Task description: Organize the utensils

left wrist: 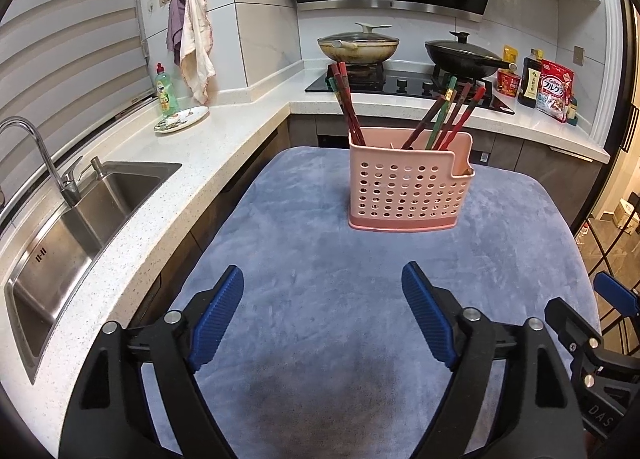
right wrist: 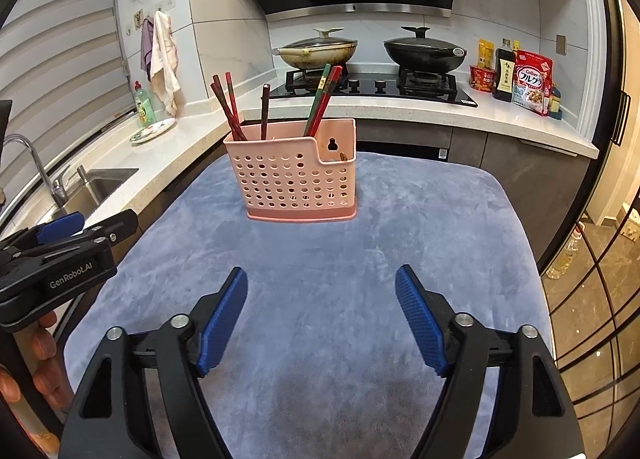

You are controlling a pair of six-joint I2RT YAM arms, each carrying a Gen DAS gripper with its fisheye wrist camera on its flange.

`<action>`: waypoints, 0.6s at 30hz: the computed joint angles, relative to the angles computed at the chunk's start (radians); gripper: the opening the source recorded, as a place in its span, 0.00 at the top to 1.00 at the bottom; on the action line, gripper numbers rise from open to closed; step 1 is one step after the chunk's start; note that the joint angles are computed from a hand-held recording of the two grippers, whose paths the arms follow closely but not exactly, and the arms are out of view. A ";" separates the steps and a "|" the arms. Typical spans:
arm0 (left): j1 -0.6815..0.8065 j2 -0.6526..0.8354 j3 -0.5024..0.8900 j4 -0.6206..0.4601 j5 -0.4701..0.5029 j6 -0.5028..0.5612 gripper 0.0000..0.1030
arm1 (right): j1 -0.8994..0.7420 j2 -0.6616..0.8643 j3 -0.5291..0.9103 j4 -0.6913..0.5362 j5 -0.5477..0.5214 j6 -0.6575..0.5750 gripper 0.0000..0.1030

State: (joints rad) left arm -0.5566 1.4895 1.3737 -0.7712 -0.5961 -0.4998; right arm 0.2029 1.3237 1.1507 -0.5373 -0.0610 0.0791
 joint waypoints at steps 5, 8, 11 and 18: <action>0.015 0.001 -0.002 -0.005 0.010 -0.001 0.16 | -0.004 0.015 0.006 0.004 0.002 0.016 0.19; 0.017 0.007 0.004 -0.011 0.011 -0.002 0.13 | -0.008 0.028 0.019 -0.004 -0.001 0.021 0.19; 0.011 0.011 0.010 -0.018 0.002 -0.002 0.11 | -0.011 0.024 0.017 -0.001 0.008 0.022 0.19; 0.006 0.021 0.020 -0.024 0.005 -0.005 0.09 | -0.007 0.026 0.019 0.001 0.020 0.017 0.19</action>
